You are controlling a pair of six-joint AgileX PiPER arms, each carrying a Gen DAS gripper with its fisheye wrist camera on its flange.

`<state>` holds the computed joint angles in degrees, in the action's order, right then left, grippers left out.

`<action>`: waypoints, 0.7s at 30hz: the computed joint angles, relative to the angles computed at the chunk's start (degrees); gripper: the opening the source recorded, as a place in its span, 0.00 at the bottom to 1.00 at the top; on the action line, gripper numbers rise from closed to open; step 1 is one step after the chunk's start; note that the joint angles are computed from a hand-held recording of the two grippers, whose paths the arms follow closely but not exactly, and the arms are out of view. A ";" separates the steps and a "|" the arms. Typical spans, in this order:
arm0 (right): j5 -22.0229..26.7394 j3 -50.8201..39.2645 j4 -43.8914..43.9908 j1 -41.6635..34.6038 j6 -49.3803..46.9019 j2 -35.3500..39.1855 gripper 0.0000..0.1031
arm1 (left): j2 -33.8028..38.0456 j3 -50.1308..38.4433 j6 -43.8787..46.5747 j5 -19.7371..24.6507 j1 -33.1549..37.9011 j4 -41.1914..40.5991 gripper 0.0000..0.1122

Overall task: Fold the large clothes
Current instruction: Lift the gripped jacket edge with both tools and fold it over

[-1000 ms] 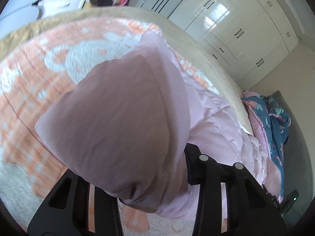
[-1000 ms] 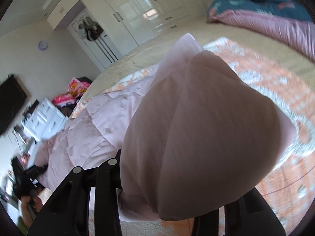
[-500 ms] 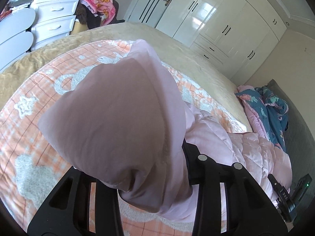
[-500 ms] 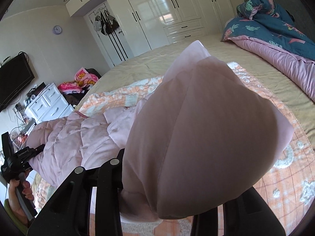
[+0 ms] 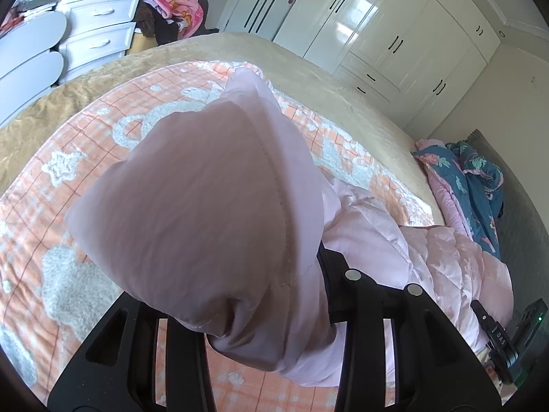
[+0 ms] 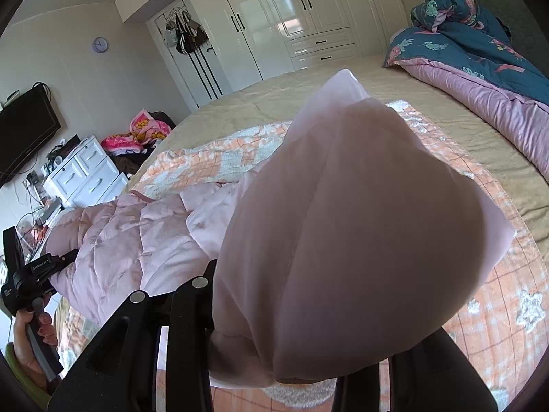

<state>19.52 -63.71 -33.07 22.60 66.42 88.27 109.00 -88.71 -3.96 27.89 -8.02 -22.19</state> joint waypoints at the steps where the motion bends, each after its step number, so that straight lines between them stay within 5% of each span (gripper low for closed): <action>1: 0.23 0.60 -0.54 0.36 0.73 -0.52 0.32 | -0.30 0.43 0.50 0.07 0.17 -0.33 0.26; 21: 3.06 10.62 -9.57 6.13 13.55 -8.81 0.32 | -9.71 14.29 6.64 -2.75 0.61 -4.14 0.27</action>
<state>22.59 -53.08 -42.64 28.73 79.97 79.46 99.29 -74.42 2.68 25.14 -7.41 -26.32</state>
